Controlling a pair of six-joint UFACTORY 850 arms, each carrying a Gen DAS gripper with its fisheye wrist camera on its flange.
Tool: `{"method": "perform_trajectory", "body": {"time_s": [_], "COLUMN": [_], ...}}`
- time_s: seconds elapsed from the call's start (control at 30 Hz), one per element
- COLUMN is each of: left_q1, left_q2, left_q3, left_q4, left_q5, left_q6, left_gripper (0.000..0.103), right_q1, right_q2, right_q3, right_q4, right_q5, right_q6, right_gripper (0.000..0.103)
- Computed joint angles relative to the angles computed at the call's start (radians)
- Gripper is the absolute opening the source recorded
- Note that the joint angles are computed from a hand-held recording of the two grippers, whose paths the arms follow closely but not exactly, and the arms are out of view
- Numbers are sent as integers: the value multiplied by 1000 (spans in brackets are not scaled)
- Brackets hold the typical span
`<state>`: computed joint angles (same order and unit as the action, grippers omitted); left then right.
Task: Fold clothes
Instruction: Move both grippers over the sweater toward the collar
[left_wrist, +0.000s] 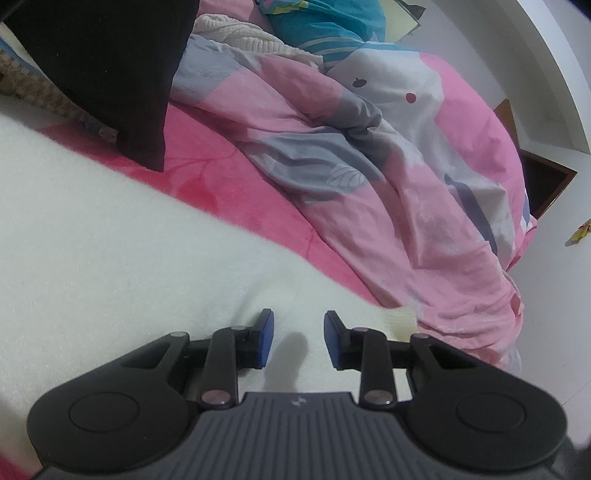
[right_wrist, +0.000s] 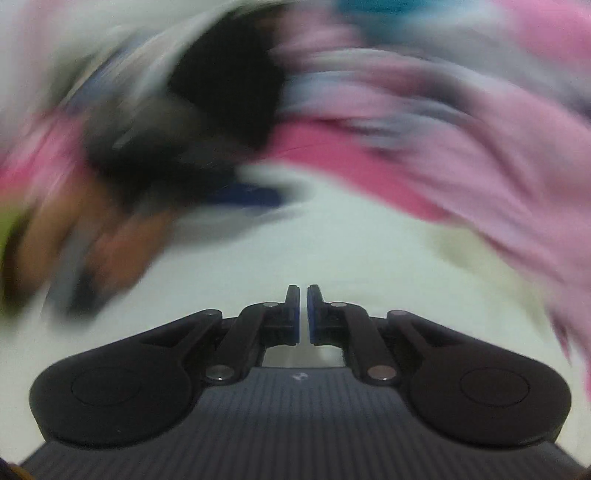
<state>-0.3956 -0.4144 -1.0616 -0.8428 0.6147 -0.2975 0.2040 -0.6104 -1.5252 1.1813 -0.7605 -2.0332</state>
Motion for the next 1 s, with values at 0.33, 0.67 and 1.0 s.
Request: {"method": "perform_trajectory", "body": {"time_s": [0.33,0.67,1.0], "left_q1": [2,3,7], "left_q2": [1,3,6], "left_q3": [4,10,21], "left_q4": [14,32,63], "left_q5": [3,9,20], "left_q6": [-21,-47,-92], "left_gripper": [31,31,32], "right_q1": [-50,-45,-179], "right_q2": [-108,-362,-393], "right_q3": [-159,-525,-609], "right_q4": [163,39,-129], "right_q5": [105,38,-159], "right_q6": [192,573,824], "right_gripper": [6,6,3]}}
